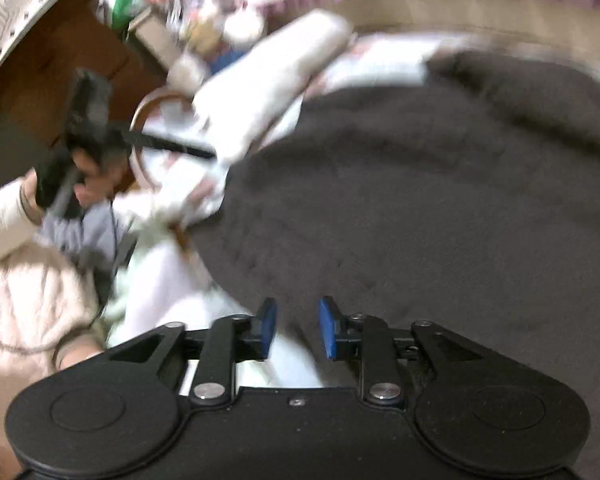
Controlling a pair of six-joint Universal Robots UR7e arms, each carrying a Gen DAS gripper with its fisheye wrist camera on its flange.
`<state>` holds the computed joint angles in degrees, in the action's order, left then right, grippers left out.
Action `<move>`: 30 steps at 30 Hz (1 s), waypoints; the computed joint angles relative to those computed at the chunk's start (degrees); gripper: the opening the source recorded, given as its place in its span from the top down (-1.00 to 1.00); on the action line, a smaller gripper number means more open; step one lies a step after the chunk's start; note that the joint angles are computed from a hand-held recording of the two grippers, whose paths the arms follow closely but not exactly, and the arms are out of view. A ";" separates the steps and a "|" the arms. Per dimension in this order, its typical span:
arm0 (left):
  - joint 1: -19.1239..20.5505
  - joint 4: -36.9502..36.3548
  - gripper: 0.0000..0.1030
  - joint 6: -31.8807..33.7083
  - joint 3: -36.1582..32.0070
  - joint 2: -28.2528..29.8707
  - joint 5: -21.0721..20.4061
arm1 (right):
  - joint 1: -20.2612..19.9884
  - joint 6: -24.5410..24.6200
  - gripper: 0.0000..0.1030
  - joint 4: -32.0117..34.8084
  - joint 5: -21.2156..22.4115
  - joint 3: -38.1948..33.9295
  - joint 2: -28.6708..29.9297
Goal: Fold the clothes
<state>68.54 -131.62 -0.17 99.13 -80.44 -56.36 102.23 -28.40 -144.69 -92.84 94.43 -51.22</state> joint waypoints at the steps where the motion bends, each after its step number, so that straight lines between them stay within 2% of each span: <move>1: 0.11 -1.66 0.33 0.57 -0.99 1.96 0.39 | 0.52 -0.10 0.19 -1.54 -1.34 -0.50 -0.14; 3: 0.75 -4.84 0.28 1.73 -3.19 5.42 0.78 | 1.83 -3.31 0.06 -6.20 -9.67 -3.60 1.54; 6: 1.91 -8.63 0.22 3.43 -6.60 9.87 1.00 | 3.12 -10.56 0.03 -12.03 -21.84 -9.32 5.38; 9: 2.68 -8.40 0.21 4.14 -11.00 13.70 0.31 | 2.80 -18.57 -0.08 -14.33 -29.47 -14.77 9.12; 13: 3.47 -8.33 0.15 8.04 -17.05 19.13 0.51 | 0.31 -20.30 -0.19 -12.84 -29.97 -18.12 10.55; 18: 4.35 -7.20 0.07 11.68 -22.05 23.23 -0.91 | -2.28 -24.10 -0.23 -20.87 -30.56 -15.50 10.84; 20: 4.64 -7.65 0.03 11.80 -22.49 23.88 -1.38 | -2.77 -29.40 -0.23 -22.15 -29.97 -15.02 11.27; 22: 4.90 -8.83 -0.02 11.88 -22.40 24.28 -1.84 | -2.34 -38.05 -0.25 -27.53 -32.47 -15.40 13.84; 23: 4.94 -9.94 -0.04 11.87 -21.90 24.24 -2.03 | -2.45 -39.96 -0.25 -29.35 -31.83 -15.46 14.47; 25: 4.92 -11.56 -0.06 11.81 -21.18 24.22 -2.09 | -2.74 -37.66 -0.14 -28.99 -29.92 -18.01 16.03; 26: 4.76 -11.64 -0.05 11.75 -21.11 24.24 -1.68 | -2.84 -35.75 0.38 -28.24 -29.18 -19.84 16.90; 27: 4.59 -11.43 -0.05 11.53 -21.19 24.30 -1.27 | -3.00 -31.44 0.82 -26.39 -28.64 -23.09 17.97; 30: 4.23 -10.62 -0.05 10.02 -21.81 24.52 -0.45 | -3.48 -18.45 0.80 -23.68 -27.47 -34.17 21.45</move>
<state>72.78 -142.24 9.85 77.32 -55.92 -56.81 98.75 -46.86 -168.37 -120.31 60.26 -29.78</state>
